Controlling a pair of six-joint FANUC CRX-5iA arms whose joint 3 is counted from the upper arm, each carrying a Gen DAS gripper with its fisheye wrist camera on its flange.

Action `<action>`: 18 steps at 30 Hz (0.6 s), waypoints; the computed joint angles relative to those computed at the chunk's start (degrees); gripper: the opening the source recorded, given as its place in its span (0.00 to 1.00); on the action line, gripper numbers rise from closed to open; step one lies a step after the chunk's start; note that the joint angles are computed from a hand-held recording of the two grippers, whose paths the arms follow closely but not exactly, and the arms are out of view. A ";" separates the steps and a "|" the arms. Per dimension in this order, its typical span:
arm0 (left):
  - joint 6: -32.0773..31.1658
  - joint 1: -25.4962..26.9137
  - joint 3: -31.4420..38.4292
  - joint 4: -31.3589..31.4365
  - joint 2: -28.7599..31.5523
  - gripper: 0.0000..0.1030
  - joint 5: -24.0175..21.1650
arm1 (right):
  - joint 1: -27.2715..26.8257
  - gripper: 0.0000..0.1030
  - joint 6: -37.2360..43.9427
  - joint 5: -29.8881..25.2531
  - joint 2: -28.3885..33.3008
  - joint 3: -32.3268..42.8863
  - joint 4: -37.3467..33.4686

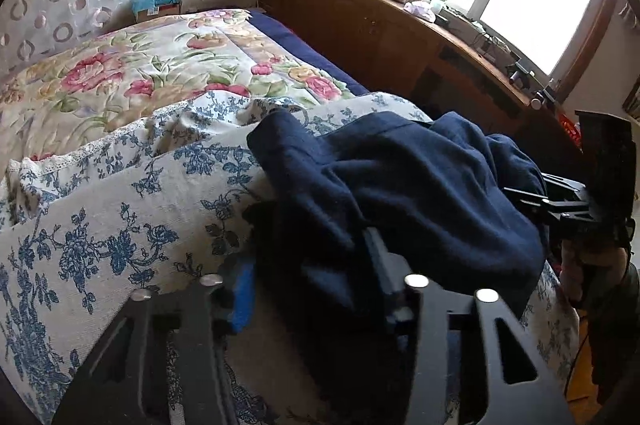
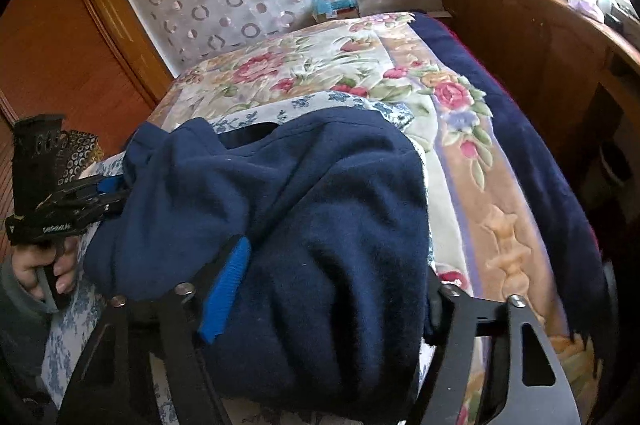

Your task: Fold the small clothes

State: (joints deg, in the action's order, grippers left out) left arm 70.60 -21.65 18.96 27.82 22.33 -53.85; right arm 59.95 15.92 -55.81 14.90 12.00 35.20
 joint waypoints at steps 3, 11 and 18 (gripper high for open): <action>-1.74 0.41 -1.41 2.63 -0.84 0.13 0.74 | 0.51 0.40 0.99 0.51 0.08 -0.49 0.85; -9.13 0.07 -10.32 9.62 -9.07 0.10 8.99 | 1.32 0.20 1.41 1.60 -0.62 -2.37 6.38; -11.72 3.86 -18.27 11.99 -18.64 0.10 14.31 | 1.83 0.20 5.17 3.60 1.44 1.65 10.59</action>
State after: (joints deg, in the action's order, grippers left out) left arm 58.88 -17.79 0.69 39.81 3.69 -39.54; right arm 61.78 21.09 -52.20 16.33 13.65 45.79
